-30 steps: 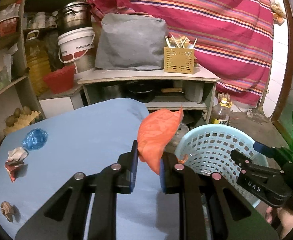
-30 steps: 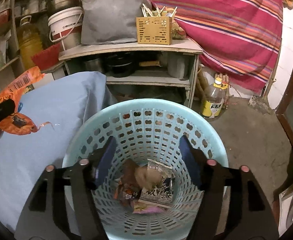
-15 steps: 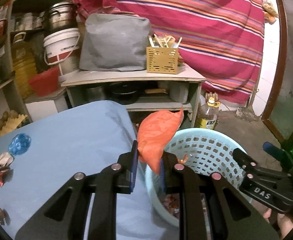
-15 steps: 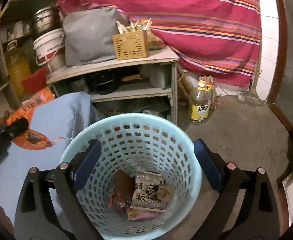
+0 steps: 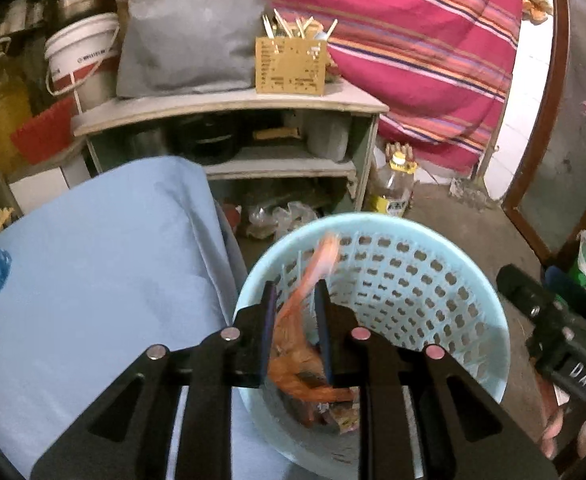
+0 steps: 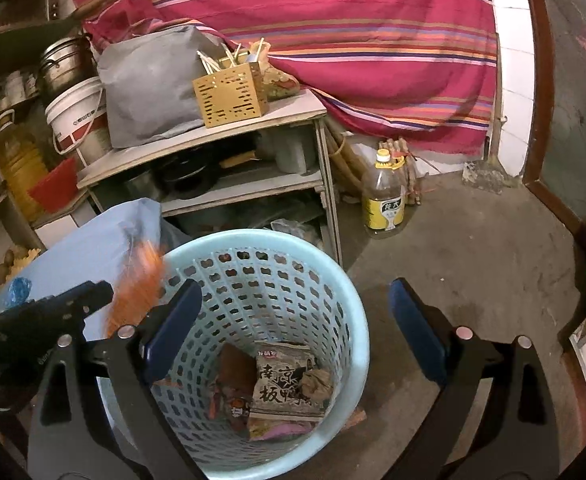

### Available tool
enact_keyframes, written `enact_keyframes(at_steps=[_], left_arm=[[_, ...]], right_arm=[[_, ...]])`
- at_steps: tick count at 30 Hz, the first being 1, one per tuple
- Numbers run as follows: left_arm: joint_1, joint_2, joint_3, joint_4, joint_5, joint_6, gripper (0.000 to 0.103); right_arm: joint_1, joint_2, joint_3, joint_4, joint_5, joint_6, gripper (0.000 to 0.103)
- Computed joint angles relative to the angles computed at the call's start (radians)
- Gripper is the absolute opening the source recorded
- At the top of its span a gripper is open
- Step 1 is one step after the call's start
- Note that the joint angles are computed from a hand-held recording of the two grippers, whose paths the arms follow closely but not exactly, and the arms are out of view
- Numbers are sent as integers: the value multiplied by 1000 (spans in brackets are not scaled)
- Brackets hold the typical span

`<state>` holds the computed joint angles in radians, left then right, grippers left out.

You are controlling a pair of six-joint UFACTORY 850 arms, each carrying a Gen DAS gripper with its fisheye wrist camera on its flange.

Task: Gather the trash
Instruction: 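Lower the orange bag into the basket and open the left tool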

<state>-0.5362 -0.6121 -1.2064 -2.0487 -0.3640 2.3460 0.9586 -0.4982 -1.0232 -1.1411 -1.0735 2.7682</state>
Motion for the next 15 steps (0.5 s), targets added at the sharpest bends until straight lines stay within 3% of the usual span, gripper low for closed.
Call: enact_keyframes(at_steps=[3,7,10,15], left_arm=[[4,5,17,-41,-6,48,54],[12,25,45,-70,-22,107,60],[44,47,71,-76,-48,126,71],[142,77,105,-109,-87,186,80]], right_arm=[[-3,-6,-7,2,4,-11,93],[-7,-15,-26,12,0,-40,93],[-11,-29,-51,10,-1,-65,93],[-27,-83,-143,4,3,-172,98]])
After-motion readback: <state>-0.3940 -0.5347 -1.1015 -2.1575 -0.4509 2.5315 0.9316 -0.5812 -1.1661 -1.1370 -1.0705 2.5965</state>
